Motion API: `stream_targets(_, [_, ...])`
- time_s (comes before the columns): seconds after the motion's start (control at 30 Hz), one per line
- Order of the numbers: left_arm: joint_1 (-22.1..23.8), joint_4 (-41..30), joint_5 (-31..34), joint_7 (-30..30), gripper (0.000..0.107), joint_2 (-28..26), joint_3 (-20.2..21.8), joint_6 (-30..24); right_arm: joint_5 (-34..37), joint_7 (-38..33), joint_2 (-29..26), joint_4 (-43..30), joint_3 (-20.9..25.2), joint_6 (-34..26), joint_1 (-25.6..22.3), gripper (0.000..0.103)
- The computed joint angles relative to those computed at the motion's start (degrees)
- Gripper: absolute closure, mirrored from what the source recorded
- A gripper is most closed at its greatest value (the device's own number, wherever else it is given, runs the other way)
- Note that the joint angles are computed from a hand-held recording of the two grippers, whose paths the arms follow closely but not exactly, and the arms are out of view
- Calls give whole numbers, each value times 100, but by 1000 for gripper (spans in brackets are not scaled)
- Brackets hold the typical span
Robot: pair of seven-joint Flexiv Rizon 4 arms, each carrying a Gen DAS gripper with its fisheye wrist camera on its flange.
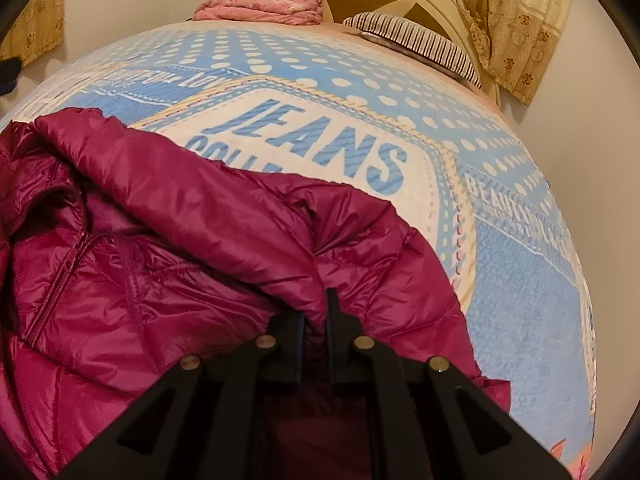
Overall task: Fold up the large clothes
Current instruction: 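Open both tools and press the folded jacket flat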
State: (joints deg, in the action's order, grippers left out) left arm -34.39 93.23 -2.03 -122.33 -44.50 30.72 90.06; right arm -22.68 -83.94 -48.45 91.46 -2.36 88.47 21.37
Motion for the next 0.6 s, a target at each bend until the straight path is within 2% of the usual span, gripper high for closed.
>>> stream_targets(0.1, [112, -652, 64, 163, 29, -390, -156, -888, 24, -32, -5, -24, 83, -17, -67, 93])
stream_targets(0.17, [-44, -999, 258, 77, 29, -669, 22, -1519, 61, -56, 17, -44, 188, -68, -150, 93])
stream_targets(0.2, [-26, -1085, 334, 71, 29, -762, -24, -1657, 83, -78, 31, -42, 253, -84, -200, 93])
stream_targets(0.27, [-71, -1070, 533, -131, 29, -807, 27, -1578, 113, -164, 109, 43, 381, -75, -302, 88])
stream_targets(0.33, [-2, -1028, 673, -228, 29, -751, -58, -1507, 126, -259, 203, 166, 438, -2, -355, 77])
stream_targets(0.47, [246, -972, 908, -331, 29, -658, -353, -1396, 261, -201, 480, 475, 313, 409, -328, 59])
stream_targets(0.53, [296, -1008, 1051, -420, 29, -644, -406, -1432, 396, -77, 601, 562, 301, 626, -317, 53])
stream_targets(0.6, [314, -1112, 1198, -514, 29, -663, -423, -1546, 519, 117, 674, 584, 100, 796, -109, 49])
